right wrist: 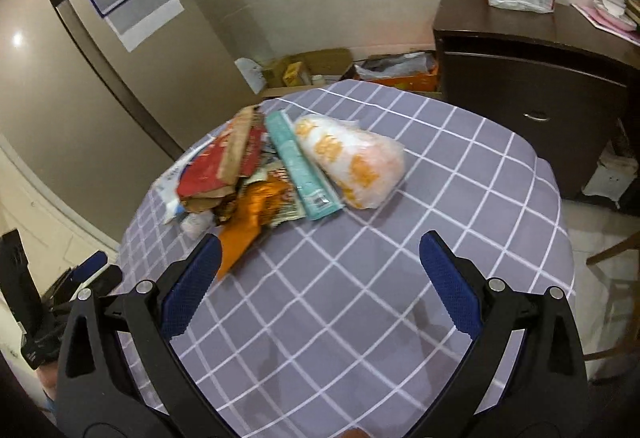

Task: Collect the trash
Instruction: 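Grasp the white-orange plastic bag with the right gripper while the left grasps the white bottle, then carry both items over the blue bin and open both grippers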

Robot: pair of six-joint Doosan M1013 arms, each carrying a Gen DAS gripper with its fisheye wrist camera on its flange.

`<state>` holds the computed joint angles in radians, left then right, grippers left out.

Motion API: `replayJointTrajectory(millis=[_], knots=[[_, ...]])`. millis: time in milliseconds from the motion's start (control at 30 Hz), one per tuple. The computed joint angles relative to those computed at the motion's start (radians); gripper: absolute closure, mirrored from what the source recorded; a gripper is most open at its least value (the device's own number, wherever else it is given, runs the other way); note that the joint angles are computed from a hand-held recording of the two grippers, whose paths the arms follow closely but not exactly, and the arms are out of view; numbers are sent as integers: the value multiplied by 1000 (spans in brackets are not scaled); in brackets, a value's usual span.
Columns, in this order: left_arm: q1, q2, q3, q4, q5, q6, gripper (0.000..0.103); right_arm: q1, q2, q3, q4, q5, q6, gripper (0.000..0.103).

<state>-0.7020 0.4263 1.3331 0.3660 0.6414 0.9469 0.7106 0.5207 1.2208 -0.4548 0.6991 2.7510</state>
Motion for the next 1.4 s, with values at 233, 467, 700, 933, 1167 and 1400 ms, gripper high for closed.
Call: replayJointTrajectory(millis=[233,467,700,933,1167,1400], knots=[[3,110,-136,-144,75,186,15,-23,34,-54,13,88,-81,6],[7,175,-233,-189,150,282,28,-59,96,-138,78,108,-226,6],[18,198,-260,-270,160,344,71,-80,131,-181,174,118,-318,53],[29,153,-185,-329,95,327,71,-61,57,-66,127,8,-192,56],[27,83,-84,-301,16,268,71,-33,14,-31,76,-37,-138,56],[29,-15,39,-176,-76,109,71,1,26,-87,114,-71,-220,56]])
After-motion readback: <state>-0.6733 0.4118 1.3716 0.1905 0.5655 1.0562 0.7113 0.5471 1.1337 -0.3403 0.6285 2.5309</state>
